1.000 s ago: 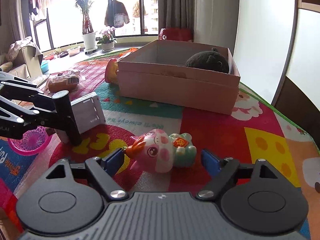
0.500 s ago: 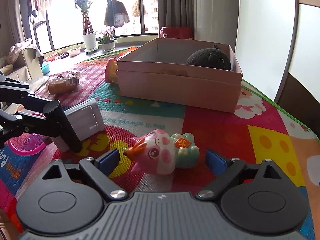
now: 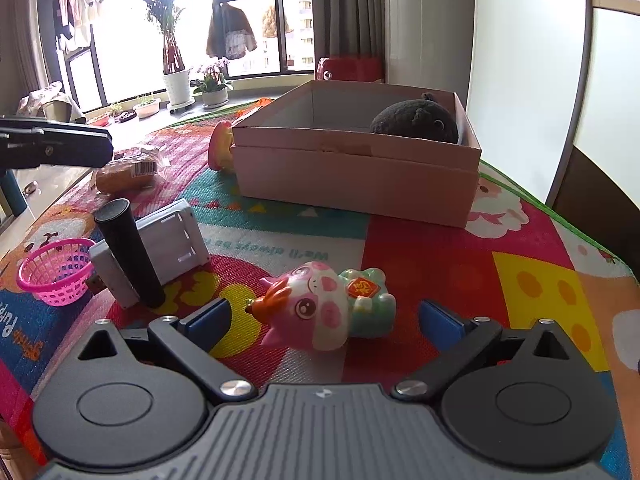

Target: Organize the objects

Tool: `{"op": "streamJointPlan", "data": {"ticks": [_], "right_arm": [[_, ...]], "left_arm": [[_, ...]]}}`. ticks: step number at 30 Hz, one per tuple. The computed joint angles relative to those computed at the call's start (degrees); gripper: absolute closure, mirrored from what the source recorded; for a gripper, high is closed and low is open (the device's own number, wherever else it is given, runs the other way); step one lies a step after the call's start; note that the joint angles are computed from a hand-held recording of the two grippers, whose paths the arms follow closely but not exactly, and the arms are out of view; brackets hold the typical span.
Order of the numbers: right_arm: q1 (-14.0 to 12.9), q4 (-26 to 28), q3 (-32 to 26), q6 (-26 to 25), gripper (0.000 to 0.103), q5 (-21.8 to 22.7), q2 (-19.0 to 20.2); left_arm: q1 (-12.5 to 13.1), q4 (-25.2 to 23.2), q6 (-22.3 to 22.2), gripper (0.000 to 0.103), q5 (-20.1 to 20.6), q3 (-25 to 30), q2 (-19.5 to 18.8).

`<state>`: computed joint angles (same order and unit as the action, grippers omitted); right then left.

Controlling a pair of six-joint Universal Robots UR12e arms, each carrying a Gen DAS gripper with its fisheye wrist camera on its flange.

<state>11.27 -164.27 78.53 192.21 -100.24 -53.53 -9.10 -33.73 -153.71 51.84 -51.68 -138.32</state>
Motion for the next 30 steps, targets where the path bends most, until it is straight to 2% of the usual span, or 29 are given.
{"op": "streamJointPlan", "data": {"ticks": [7, 13, 17, 18, 20, 21, 25, 30], "right_arm": [[0.05, 0.12, -0.02, -0.10, 0.003, -0.15, 0.01], [0.01, 0.21, -0.33, 0.02, 0.003, -0.44, 0.10], [0.13, 0.80, -1.85, -2.46, 0.003, -1.98, 0.93], [0.03, 1.79, -2.34, -2.78, 0.004, -1.54, 1.08], [-0.09, 4.13, -3.04, -3.80, 0.021, -0.38, 1.11], [-0.02, 5.01, -3.18, -4.52, 0.029, -0.29, 1.01], [0.41, 1.47, -1.14, -5.25, 0.030, -1.48, -0.29], [0.54, -2.56, 1.46, -5.38, 0.030, -2.52, -2.08]], "left_arm": [[-0.82, -7.35, 6.67, 0.064, 1.23, -0.48, 0.31], [-1.55, -7.25, 7.15, 0.064, 3.55, -0.33, -0.05], [-1.86, -7.51, 7.52, 0.065, 5.86, -0.27, -0.29], [-1.91, -7.28, 7.29, 0.067, 6.22, -0.31, -0.38], [-2.02, -6.44, 6.40, 0.079, 7.23, -0.42, -0.58], [-1.97, -5.79, 5.83, 0.081, 7.00, -0.58, -0.63], [-2.10, -4.29, 4.43, 0.083, 8.13, -0.85, -0.48], [-2.01, -2.08, 3.33, 0.083, 7.02, -1.43, 0.19]]}}
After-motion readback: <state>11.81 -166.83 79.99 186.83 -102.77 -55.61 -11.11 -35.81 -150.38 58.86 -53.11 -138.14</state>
